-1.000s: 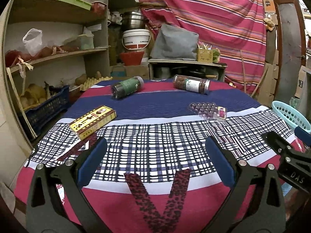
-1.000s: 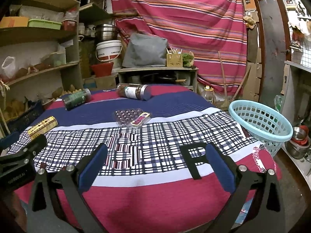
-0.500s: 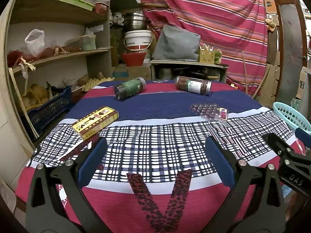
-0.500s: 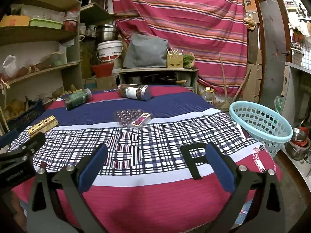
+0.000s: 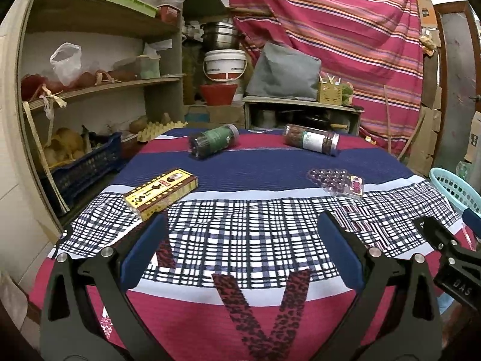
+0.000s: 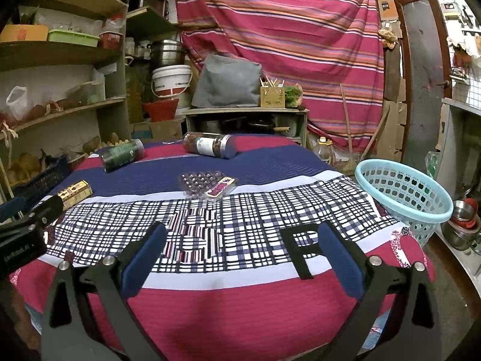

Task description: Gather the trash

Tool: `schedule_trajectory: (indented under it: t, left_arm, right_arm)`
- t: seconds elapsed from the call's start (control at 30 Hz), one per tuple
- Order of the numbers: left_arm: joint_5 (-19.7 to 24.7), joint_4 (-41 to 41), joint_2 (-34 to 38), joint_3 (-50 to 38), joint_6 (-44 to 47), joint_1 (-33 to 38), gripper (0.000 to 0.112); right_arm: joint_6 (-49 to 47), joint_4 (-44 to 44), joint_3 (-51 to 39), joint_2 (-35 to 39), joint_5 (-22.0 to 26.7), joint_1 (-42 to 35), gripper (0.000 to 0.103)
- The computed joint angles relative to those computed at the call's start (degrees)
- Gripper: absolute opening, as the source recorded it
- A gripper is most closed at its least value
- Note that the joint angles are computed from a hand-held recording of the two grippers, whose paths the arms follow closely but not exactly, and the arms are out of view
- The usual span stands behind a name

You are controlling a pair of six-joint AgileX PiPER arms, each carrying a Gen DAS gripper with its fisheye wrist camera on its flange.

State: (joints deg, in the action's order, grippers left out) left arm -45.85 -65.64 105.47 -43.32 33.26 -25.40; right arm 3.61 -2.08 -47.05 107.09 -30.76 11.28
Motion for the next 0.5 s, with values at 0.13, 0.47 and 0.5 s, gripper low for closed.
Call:
schedule_trajectory:
  t: [0.13,0.47,0.5]
  left_arm:
    - [-0.1,-0.1,0.1,0.2,-0.4,0.2,0.097]
    - [-0.4,-0.3,0.2,0.0,-0.2,0.0,0.097]
    - [-0.3,-0.3,0.2,0.0,-0.1,0.1,0.097]
  right_arm:
    - [0.1,-0.5,-0.1,0.0,0.1,-0.2,0.098]
    - [0.0,-0.5,-0.2,0.4,-0.1,-0.1,0.098]
    - [0.1,-0.6,-0.2,0.5,-0.1,-0.2,0.098]
